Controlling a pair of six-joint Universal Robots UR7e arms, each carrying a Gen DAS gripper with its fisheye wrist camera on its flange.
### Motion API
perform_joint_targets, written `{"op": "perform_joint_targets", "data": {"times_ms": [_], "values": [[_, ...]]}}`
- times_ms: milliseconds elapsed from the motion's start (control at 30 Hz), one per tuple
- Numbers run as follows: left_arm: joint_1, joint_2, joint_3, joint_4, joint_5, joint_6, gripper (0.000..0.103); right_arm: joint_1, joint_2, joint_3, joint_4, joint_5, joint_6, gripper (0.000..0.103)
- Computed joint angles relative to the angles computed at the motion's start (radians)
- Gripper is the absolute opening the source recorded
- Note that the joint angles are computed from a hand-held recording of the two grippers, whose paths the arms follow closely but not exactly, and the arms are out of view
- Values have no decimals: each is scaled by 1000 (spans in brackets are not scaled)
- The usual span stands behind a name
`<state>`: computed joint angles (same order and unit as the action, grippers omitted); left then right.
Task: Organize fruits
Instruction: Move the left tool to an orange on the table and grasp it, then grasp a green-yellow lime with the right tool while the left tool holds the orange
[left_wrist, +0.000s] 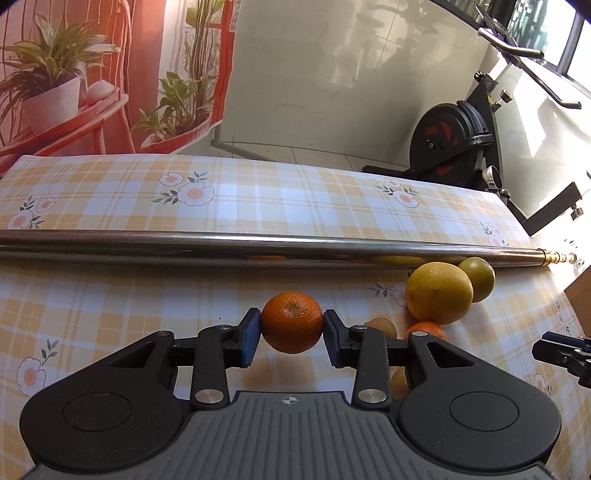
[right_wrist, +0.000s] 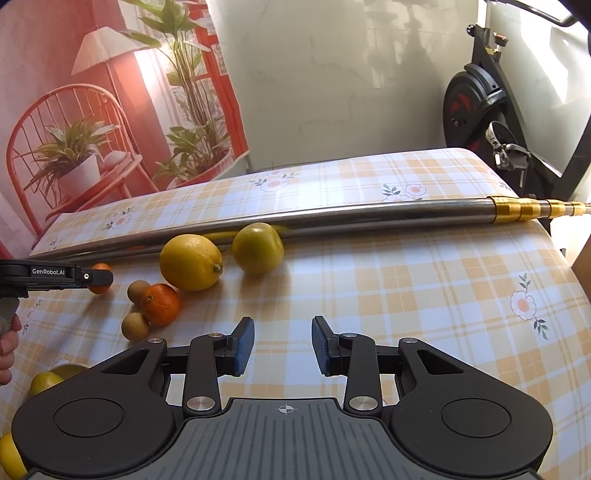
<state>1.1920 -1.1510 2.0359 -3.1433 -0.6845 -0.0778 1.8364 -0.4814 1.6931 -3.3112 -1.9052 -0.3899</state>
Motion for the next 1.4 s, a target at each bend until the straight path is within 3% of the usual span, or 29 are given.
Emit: {"op": "perform_joint_targets", "data": {"times_ms": [133,500,900,1400], "values": [[-40,-40,56,-28,32,31,39,2,7,-15,-1,6,-30,32],[-95,-115,154,-104,85,-41,39,2,108,-180,-4,90,-117,33],[-96,-109,177,-93,74,-72,39,6,210,-333,69,49,-133,39],[-131,-122,206,-84,80,-92,39,-20,199,-324,113,108,-27,42]]}}
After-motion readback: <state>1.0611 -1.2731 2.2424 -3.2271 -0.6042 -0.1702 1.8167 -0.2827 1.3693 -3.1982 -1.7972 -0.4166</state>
